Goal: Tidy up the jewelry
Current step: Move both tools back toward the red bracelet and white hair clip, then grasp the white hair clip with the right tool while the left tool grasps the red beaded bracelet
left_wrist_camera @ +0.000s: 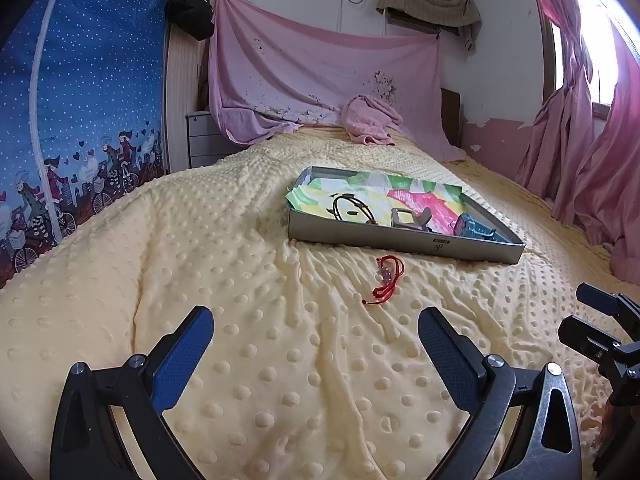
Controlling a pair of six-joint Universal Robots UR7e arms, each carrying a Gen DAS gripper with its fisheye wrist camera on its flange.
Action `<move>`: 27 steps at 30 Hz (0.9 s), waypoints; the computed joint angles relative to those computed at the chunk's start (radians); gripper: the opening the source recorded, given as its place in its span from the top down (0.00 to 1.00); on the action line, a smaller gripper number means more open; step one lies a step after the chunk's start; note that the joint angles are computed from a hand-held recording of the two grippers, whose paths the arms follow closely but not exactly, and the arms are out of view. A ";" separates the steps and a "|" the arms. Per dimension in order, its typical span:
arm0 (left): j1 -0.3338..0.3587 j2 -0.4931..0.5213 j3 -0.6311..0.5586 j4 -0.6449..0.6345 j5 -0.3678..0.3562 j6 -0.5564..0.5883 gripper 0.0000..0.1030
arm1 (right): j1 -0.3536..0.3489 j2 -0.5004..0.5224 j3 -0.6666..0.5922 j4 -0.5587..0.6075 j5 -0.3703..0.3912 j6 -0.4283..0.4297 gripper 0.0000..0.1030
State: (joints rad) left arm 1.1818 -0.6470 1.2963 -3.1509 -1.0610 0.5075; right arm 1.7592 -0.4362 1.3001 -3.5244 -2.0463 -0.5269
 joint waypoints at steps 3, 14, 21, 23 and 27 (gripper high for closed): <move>0.004 0.006 -0.018 0.041 -0.005 0.005 0.00 | -0.002 0.001 -0.003 0.019 0.010 -0.012 0.03; 0.008 0.028 -0.054 0.123 -0.035 0.038 0.03 | -0.017 0.009 -0.050 0.194 0.053 -0.031 0.39; 0.012 0.045 -0.095 0.186 -0.050 0.027 0.22 | -0.019 0.028 -0.090 0.295 0.075 -0.057 0.58; 0.014 0.051 -0.108 0.201 -0.057 0.021 0.25 | -0.018 0.036 -0.105 0.332 0.076 -0.069 0.61; 0.015 0.067 -0.134 0.229 -0.068 0.026 0.30 | -0.014 0.061 -0.152 0.414 0.053 -0.085 0.64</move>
State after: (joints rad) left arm 1.1967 -0.5804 1.1626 -2.9221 -1.1289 0.5331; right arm 1.7447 -0.3756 1.1484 -3.1109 -1.9929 -0.6119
